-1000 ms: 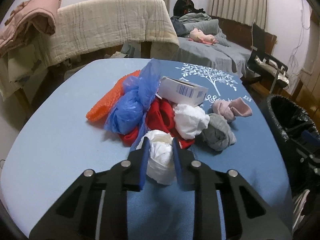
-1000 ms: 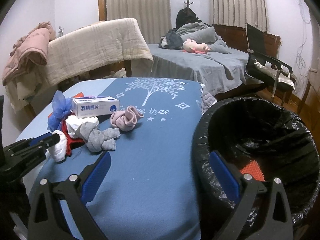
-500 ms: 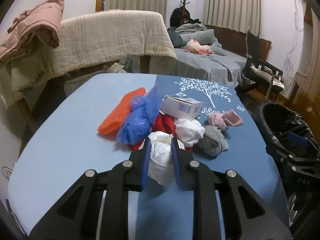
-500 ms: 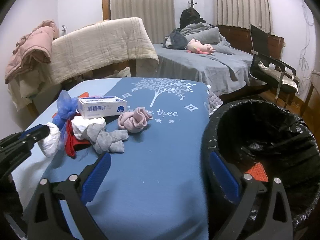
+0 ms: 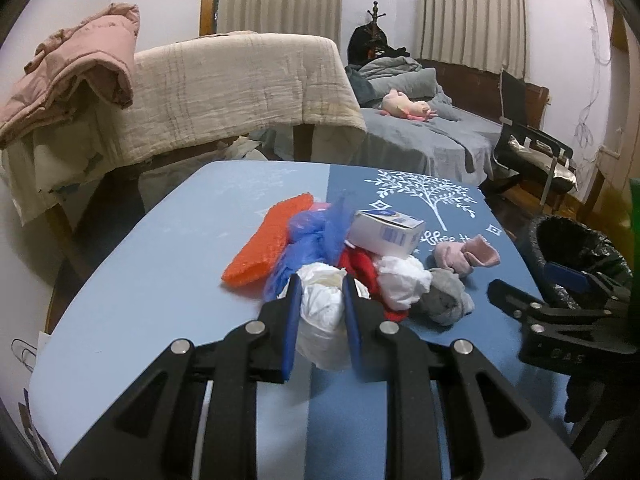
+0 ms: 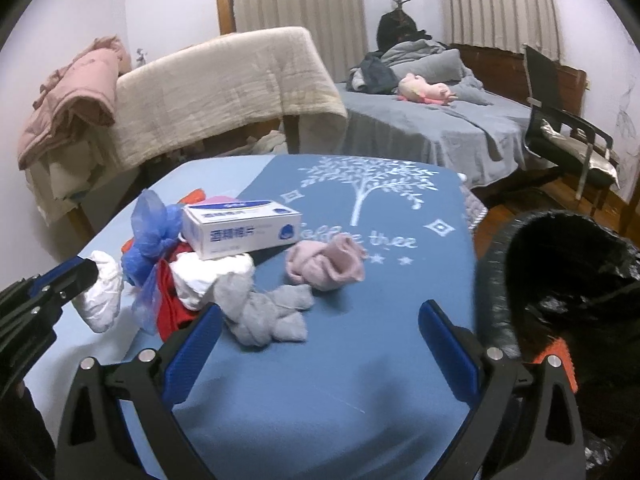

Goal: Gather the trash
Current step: 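Grasp the white tissue with the left gripper while the right gripper grasps the grey sock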

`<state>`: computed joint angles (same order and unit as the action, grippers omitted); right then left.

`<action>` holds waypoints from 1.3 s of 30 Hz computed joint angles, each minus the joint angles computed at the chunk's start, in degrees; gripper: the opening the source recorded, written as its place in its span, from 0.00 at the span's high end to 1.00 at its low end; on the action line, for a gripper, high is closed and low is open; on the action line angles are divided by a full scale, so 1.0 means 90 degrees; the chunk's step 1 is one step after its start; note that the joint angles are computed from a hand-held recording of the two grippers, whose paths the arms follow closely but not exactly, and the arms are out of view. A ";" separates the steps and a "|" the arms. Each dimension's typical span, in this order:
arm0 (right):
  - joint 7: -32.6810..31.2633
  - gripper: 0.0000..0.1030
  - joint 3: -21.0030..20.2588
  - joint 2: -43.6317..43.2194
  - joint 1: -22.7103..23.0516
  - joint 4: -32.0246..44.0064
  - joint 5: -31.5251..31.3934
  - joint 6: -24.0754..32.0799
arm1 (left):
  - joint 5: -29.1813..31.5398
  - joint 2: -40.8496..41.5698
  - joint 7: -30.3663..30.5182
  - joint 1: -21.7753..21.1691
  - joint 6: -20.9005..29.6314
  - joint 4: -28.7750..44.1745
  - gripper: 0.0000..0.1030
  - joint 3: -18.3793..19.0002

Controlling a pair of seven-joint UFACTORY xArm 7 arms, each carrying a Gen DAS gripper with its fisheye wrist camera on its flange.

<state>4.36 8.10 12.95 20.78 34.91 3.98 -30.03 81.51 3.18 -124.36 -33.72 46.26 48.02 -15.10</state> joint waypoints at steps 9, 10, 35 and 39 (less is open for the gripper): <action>-0.0532 0.19 -0.0167 0.0540 0.0565 0.0722 0.0439 0.0616 | 0.0053 -0.0151 -0.0155 0.0150 -0.0167 -0.0230 0.80 0.0036; -0.0551 0.20 -0.0174 0.0579 0.0590 0.0761 0.0447 0.0671 | 0.0061 -0.0154 -0.0163 0.0161 -0.0177 -0.0237 0.80 0.0033; 0.1283 0.68 0.0529 -0.0209 -0.1026 -0.0036 -0.2238 0.0503 | 0.0158 0.0040 -0.0056 0.0022 -0.0111 0.0144 0.80 -0.0050; 0.1828 0.68 0.0385 -0.0514 -0.1312 -0.0260 -0.2779 0.0376 | 0.0225 0.0216 -0.0004 -0.0095 -0.0103 0.0392 0.80 -0.0041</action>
<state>20.81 11.57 8.32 8.97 32.57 -21.03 -26.65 83.54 5.12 -124.40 -34.58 45.33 51.55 -15.47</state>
